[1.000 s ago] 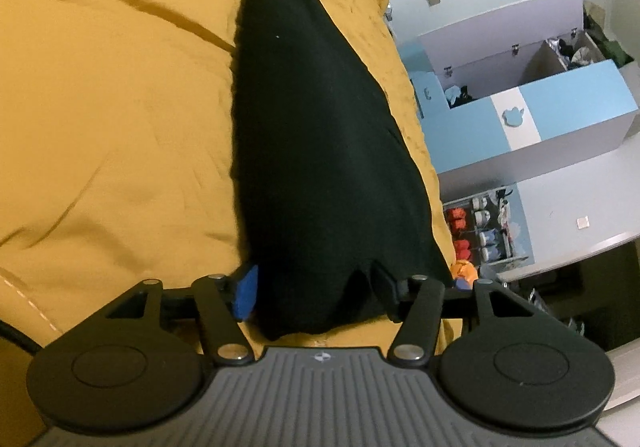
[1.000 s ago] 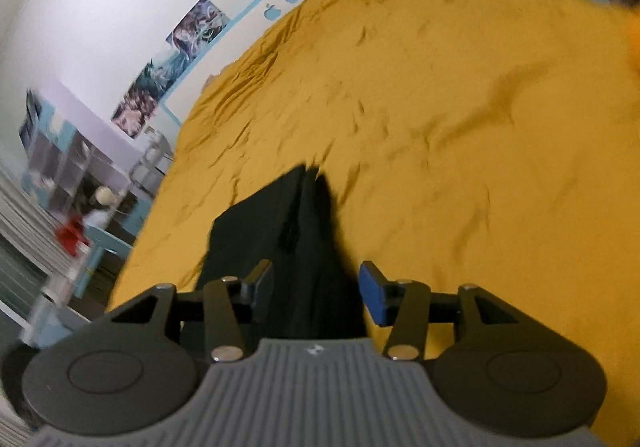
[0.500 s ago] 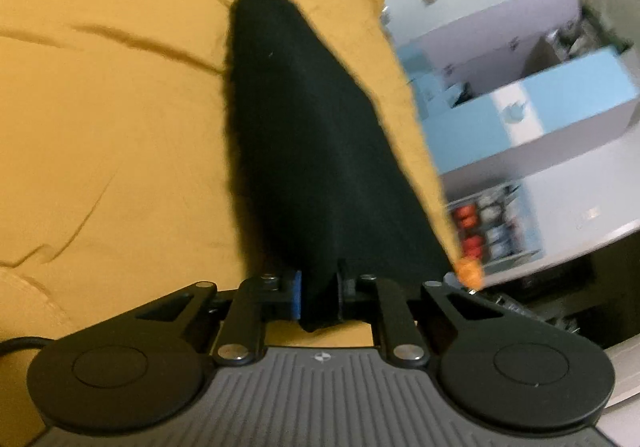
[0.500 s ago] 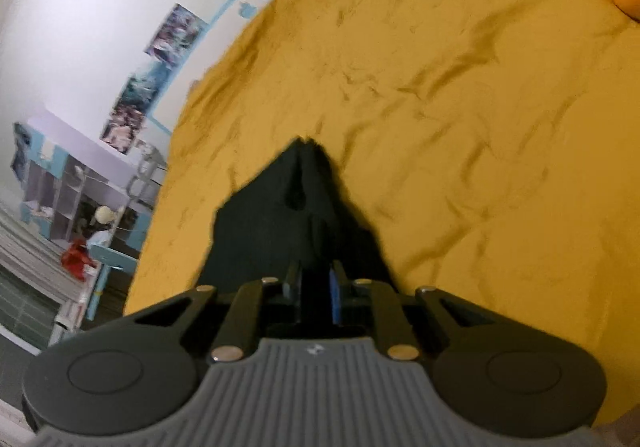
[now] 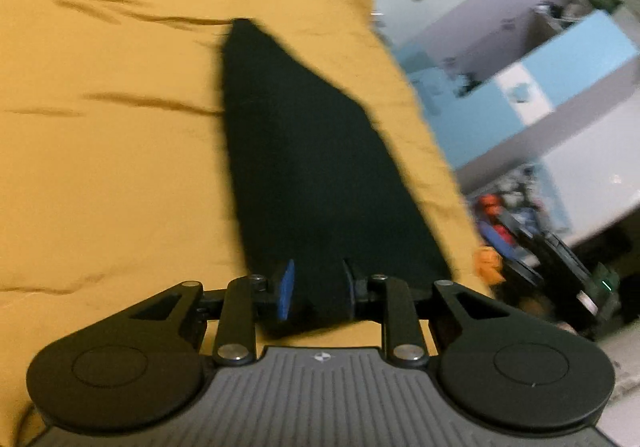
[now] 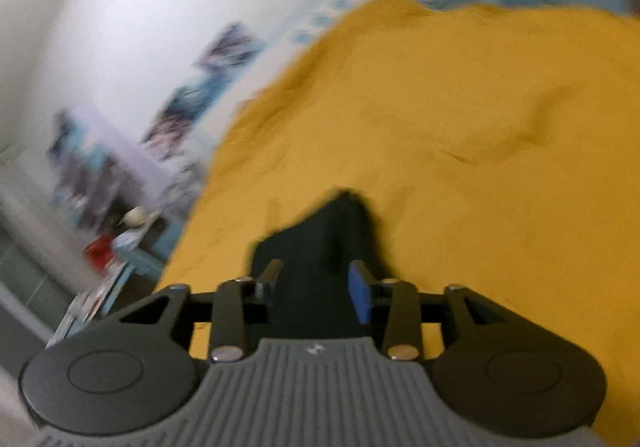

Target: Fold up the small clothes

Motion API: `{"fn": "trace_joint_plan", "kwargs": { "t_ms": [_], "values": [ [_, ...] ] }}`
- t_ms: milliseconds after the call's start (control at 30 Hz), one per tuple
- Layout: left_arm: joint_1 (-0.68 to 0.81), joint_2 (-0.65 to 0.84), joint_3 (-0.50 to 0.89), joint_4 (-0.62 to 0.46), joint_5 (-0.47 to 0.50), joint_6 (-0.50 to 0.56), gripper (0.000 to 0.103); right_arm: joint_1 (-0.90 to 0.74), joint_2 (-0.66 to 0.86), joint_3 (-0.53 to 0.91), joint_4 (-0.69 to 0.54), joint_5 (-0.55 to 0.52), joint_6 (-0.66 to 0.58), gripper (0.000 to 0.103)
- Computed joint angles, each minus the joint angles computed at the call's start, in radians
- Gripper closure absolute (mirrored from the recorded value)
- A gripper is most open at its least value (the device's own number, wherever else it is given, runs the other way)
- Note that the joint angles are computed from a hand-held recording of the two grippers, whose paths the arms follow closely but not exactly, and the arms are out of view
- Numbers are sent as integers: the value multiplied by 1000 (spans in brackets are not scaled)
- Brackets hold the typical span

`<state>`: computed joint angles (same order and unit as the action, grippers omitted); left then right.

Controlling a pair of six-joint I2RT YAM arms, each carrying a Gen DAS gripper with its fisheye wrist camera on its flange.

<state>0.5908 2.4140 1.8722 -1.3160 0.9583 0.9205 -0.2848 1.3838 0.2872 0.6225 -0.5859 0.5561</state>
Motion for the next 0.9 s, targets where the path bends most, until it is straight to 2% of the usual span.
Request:
{"fn": "trace_joint_plan", "kwargs": {
  "t_ms": [67,167,233,267,300,367,433,500,567,600,633,667,700,733,800,900],
  "values": [
    [-29,14,2,-49,12,60,73,51,137,101,4,-59,-25,65],
    [-63,13,-57,30,-40,40,73,90,294,195,-37,-119,-88,65],
    [-73,33,-84,103,-70,-12,75,93,369,170,36,-71,-132,63],
    [-69,61,-78,115,-62,-23,80,88,411,160,86,-37,-134,61],
    [-65,79,-76,120,-54,-26,81,60,479,148,168,-53,-121,63],
    [-57,114,-55,127,-56,-22,95,-9,614,146,310,-142,-66,73],
    [-46,145,-20,92,-49,-12,96,-53,687,155,353,-174,-26,102],
    [-40,174,45,11,-42,-5,96,-83,713,168,356,-219,19,103],
    [-33,195,128,-82,-37,43,84,-92,663,180,289,-238,8,96],
    [-23,190,167,-118,-32,62,82,-91,632,181,267,-239,-3,80],
    [-16,175,180,-119,-18,64,74,-89,592,184,253,-234,-9,57],
    [-9,166,195,-119,-4,64,63,-86,555,190,244,-213,-12,45],
    [-2,159,209,-111,9,53,57,-82,525,202,231,-178,-16,23],
    [4,159,234,-101,14,28,47,-79,512,233,213,-146,-26,21],
    [14,189,306,-115,12,0,45,-94,521,329,115,-149,-61,21],
    [16,264,428,-163,-36,-52,43,-124,651,570,-101,-222,-92,20]
  ]
}}
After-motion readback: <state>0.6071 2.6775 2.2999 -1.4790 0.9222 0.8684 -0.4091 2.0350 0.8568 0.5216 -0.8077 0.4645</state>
